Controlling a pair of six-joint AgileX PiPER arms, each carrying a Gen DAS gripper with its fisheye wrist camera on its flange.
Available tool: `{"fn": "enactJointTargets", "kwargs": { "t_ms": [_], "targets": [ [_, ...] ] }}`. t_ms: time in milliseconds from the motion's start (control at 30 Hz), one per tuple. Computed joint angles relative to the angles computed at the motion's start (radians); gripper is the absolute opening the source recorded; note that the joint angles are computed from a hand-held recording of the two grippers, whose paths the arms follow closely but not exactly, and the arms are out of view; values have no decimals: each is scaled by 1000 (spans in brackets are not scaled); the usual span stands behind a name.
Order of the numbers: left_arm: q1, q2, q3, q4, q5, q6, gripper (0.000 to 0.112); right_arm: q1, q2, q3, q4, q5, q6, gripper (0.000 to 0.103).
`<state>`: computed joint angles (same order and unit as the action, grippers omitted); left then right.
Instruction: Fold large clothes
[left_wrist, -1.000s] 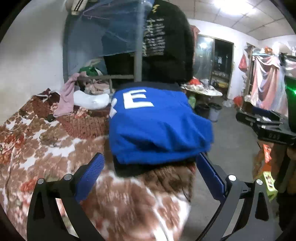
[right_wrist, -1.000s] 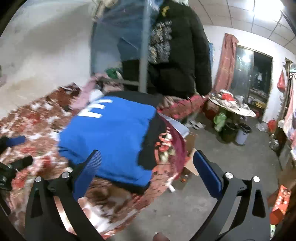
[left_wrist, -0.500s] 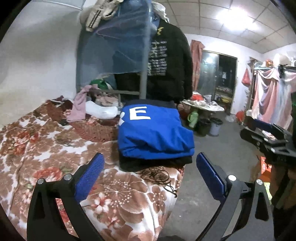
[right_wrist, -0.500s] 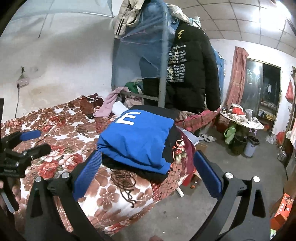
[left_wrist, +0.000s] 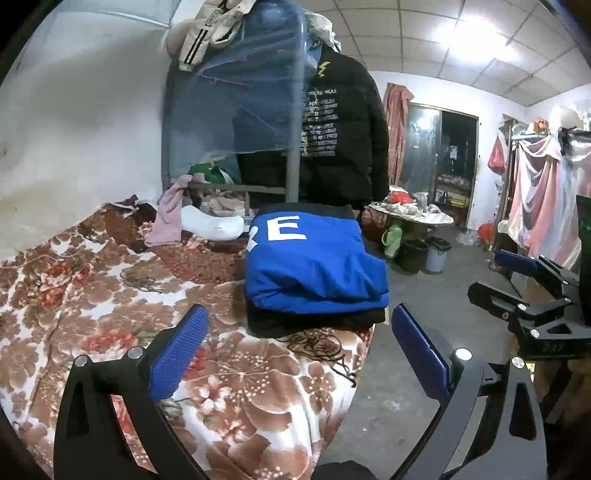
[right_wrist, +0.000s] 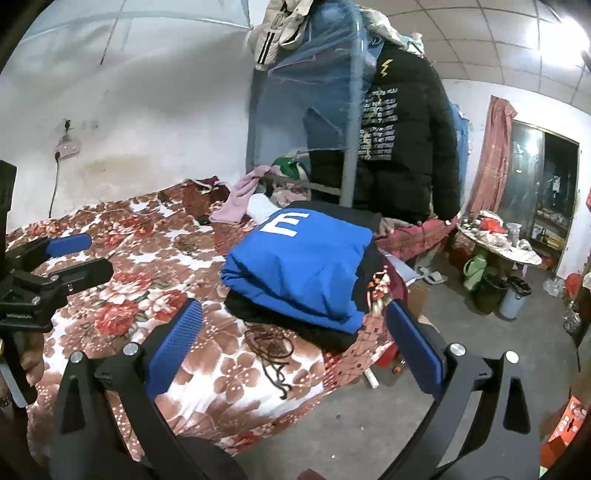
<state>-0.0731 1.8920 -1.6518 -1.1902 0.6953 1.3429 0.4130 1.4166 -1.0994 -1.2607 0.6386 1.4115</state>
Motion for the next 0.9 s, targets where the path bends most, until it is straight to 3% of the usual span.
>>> {"fn": "enactJointTargets", "kwargs": {
  "t_ms": [267,567,900],
  "targets": [
    [-32,-36,56,-42,-70,85,98,-33,-16,24,24,-25,-3,98],
    [-44,-39,64,-88,-99,131,98,-76,-16,39,50,-59,-15,98],
    [-59,23,-92,85,-51,-84,98,-115,-14,35,39,-103,-42,98]
  ]
}}
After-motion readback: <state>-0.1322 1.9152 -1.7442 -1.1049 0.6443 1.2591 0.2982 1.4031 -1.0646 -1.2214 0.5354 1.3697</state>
